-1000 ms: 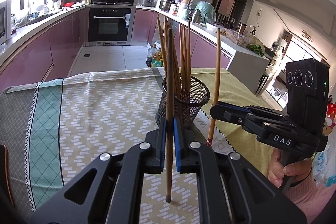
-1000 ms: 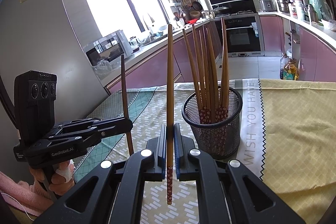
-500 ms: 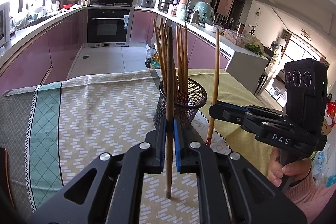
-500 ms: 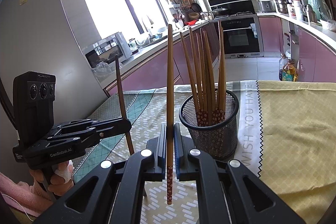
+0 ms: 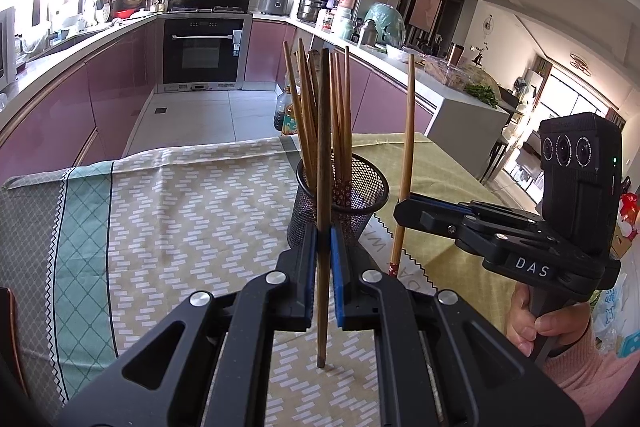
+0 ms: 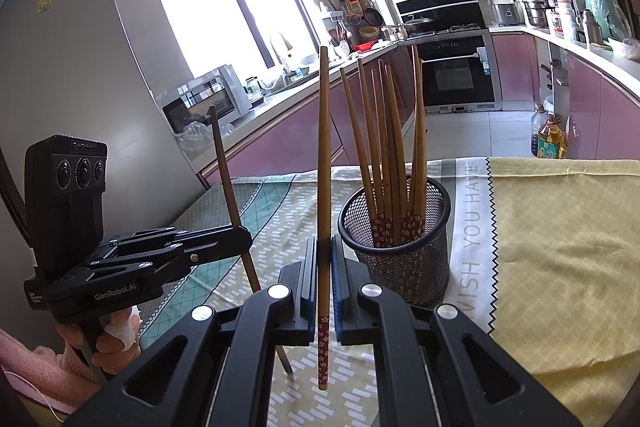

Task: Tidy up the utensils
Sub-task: 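Carry the upright chopstick over the mesh cup with the left tool while the right tool follows, then lower the chopstick into the mesh cup with the left tool while the right tool approaches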

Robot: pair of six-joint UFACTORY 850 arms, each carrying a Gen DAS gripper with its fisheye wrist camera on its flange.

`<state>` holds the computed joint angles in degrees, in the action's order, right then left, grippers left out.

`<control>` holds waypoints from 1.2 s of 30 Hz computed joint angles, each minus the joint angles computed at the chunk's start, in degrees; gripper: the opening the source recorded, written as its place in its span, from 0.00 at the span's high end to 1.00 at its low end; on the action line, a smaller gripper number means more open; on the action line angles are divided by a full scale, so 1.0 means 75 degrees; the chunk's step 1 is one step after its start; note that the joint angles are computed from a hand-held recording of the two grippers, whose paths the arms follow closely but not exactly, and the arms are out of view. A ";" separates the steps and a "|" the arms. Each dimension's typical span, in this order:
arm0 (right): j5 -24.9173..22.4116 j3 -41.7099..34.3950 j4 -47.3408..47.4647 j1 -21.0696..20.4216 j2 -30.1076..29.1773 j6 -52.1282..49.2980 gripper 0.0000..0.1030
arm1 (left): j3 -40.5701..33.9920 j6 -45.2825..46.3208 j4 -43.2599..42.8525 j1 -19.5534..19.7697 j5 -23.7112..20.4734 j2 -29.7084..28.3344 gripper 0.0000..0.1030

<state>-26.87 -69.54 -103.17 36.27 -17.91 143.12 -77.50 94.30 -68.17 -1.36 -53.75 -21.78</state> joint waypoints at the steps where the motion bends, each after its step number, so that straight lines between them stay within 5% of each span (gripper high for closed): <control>1: 0.0001 -0.0001 -0.0002 -0.0006 0.0006 0.0003 0.95 | -0.0006 -0.0001 -0.0002 -0.0008 -0.0002 0.0000 0.93; 36: -0.0146 0.0244 -0.0310 -0.0029 0.0267 0.0224 0.95 | -0.0048 0.0174 -0.0123 -0.0054 -0.0062 0.0074 0.93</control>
<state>-27.97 -67.71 -105.50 36.05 -15.91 144.80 -77.86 95.61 -69.09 -1.77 -54.22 -21.22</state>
